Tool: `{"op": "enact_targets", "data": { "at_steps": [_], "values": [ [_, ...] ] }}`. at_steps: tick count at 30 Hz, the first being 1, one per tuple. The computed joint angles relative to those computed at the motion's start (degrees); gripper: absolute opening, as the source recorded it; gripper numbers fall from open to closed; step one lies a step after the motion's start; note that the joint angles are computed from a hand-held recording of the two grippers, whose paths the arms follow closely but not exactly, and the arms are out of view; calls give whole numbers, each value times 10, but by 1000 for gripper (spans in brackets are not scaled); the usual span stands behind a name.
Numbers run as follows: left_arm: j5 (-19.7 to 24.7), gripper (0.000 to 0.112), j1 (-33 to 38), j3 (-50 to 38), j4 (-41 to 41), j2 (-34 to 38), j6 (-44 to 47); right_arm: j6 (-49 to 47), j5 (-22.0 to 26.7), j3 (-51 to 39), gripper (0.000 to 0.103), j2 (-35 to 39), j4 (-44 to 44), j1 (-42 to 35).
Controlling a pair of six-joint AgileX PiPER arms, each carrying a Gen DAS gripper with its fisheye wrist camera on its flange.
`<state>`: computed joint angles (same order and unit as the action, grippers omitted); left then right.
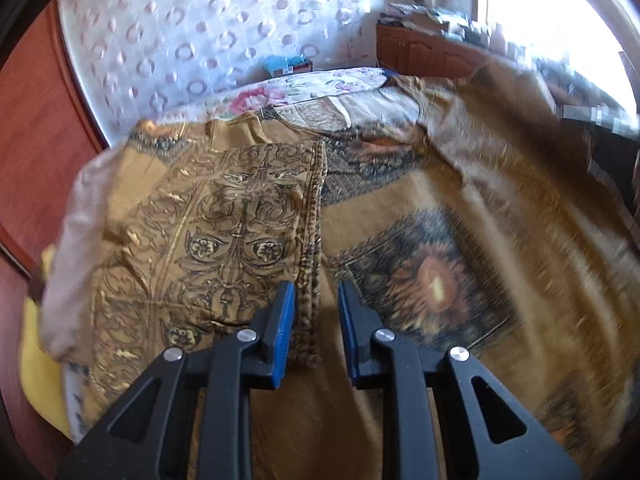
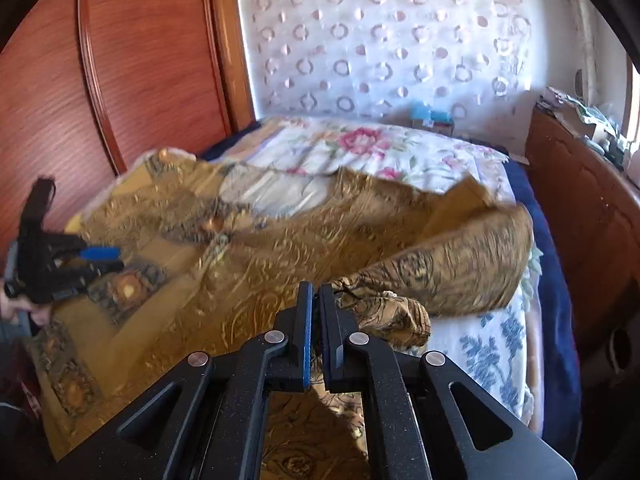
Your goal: Fold small clothes
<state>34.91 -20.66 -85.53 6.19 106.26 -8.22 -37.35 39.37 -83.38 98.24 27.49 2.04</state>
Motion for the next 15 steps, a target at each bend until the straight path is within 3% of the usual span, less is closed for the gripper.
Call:
{"op": "enact_targets", "data": {
  "at_steps": [2, 4, 6, 10, 15],
  "values": [
    [-35, 20, 8, 23, -59, -26, 38, 4, -5, 14, 5, -9, -4, -1],
    [-51, 20, -1, 35, -49, -45, 24, -9, -6, 26, 33, -21, 15, -16],
    [-59, 20, -13, 41, -36, -60, 5, -26, -8, 35, 44, -34, 38, -38],
    [-78, 20, -29, 63, -46, -87, -3, 1, -21, 33, 45, -44, 36, -81],
    [-77, 20, -49, 72, -39, -100, -13, 62, 30, -28, 45, 21, 17, -118]
  ]
}}
